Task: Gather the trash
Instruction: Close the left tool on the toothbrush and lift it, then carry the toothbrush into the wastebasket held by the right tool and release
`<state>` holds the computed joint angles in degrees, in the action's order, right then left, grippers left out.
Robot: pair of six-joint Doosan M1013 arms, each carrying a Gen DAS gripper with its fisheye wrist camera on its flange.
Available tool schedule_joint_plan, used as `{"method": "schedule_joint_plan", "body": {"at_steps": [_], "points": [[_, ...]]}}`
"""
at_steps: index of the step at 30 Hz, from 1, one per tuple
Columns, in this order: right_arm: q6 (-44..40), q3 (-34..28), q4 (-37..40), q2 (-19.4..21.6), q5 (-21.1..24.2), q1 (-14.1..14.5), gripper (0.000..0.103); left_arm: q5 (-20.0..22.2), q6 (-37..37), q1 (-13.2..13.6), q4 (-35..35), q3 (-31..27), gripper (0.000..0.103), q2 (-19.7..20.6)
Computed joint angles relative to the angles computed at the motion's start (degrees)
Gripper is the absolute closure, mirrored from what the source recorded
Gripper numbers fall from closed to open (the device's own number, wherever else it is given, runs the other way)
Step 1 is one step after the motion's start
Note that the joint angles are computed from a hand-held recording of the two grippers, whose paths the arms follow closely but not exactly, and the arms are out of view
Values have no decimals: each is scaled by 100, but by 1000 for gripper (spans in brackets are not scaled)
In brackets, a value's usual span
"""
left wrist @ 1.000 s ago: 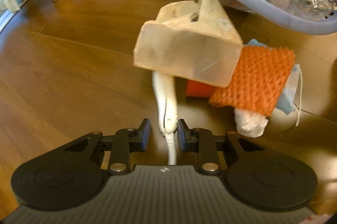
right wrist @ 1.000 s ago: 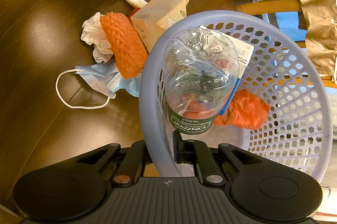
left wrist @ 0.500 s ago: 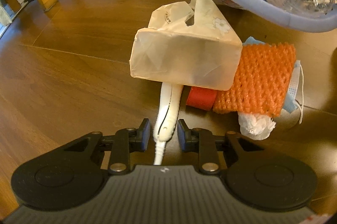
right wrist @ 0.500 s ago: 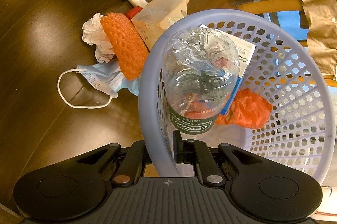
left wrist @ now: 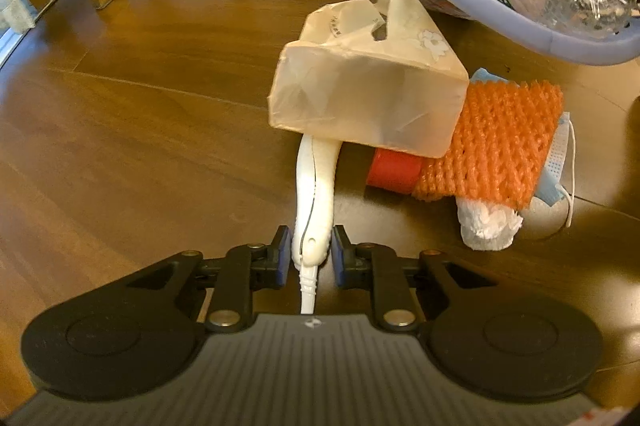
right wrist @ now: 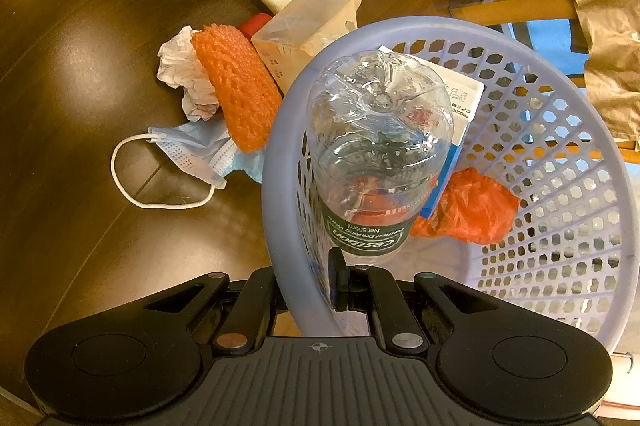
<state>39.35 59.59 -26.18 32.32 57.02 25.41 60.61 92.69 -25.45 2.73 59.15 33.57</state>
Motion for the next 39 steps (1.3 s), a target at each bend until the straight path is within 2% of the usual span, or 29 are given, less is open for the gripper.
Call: {"method": "schedule_joint_plan", "body": {"at_steps": [23, 39], "points": [[-58, -41, 36, 13, 62, 4, 99, -219, -530, 117, 267, 426, 87, -635], [-46, 11, 27, -14, 30, 6, 99, -471, -534, 129, 266, 324, 87, -740]]}}
